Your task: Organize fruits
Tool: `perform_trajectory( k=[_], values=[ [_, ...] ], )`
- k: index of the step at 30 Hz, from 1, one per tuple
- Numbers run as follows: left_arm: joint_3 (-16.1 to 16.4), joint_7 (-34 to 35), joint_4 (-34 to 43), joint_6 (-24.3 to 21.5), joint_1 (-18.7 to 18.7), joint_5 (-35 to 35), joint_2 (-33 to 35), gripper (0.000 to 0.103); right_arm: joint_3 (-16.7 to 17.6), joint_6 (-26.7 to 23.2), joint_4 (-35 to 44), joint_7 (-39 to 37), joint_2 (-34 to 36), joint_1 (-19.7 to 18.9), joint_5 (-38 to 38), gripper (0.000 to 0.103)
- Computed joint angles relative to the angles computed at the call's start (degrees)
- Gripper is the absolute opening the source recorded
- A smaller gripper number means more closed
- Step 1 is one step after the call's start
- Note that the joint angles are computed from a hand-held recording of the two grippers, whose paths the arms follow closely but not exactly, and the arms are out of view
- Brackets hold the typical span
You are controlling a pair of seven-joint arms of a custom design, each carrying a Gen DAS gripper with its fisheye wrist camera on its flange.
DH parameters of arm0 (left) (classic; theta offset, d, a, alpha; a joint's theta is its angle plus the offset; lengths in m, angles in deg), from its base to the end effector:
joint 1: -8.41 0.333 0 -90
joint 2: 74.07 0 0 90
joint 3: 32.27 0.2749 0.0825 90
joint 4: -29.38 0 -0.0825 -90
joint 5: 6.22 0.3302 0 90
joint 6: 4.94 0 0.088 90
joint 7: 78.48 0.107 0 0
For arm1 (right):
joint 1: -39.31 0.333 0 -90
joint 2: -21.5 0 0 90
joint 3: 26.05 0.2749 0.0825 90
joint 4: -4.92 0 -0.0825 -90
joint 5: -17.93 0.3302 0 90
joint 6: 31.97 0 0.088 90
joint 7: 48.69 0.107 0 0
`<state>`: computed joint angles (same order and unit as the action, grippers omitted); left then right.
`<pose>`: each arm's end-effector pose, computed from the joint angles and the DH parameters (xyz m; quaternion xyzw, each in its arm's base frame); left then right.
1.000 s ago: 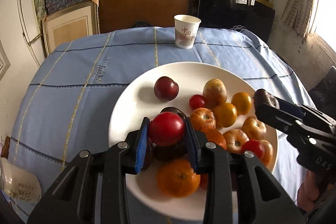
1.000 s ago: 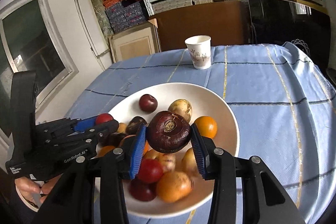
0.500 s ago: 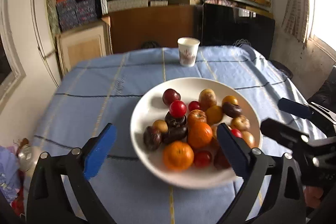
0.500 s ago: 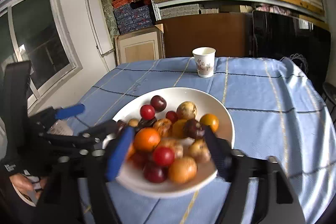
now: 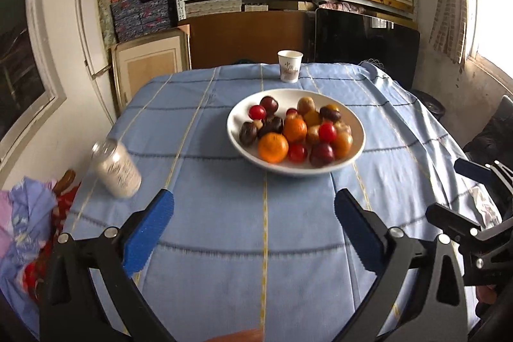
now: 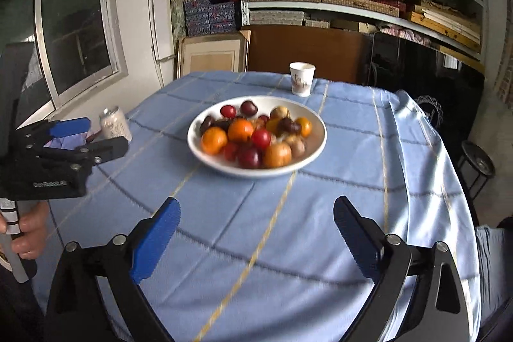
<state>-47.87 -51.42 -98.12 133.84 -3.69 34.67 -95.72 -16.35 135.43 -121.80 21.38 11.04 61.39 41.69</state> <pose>0.3939 -0.2199 0.5606 -0.6982 0.5791 -0.2490 0.3393 0.4361 0.2464 0.5422 -0.7845 0.4383 -0.1795 0.4002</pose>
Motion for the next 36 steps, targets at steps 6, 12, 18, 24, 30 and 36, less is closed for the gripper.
perform_trajectory(
  k=[6,12,18,24,30,36],
  values=[
    [-1.0,-1.5,-4.3,-1.7,-1.3,-1.1,-4.5,0.098,0.1,-0.3,-3.7,0.1,-3.4,0.0,1.8,0.097],
    [-1.6,-2.1,-5.6,-3.0,-2.0,-0.5,-5.8,0.098,0.6,-0.5,-5.0,0.9,-4.8,-0.2,1.2,0.097],
    [-1.5,-1.9,-5.8,-3.2,-2.5,-0.7,-5.8,0.098,0.7,-0.4,-5.7,0.1,-5.7,0.0,1.3,0.097],
    [-1.4,-1.8,-5.8,-3.1,-2.7,-1.0,-5.2,0.098,0.9,-0.6,-5.9,0.3,-5.9,-0.2,1.2,0.097],
    [-1.4,-2.1,-5.6,-3.1,-2.5,-0.5,-4.9,0.098,0.9,-1.0,-5.3,1.1,-5.4,-0.6,0.5,0.097],
    [-1.3,-2.4,-5.5,-3.2,-2.4,-0.6,-4.8,0.098,0.9,-1.2,-4.9,1.3,-4.9,-0.7,0.1,0.097]
  ],
)
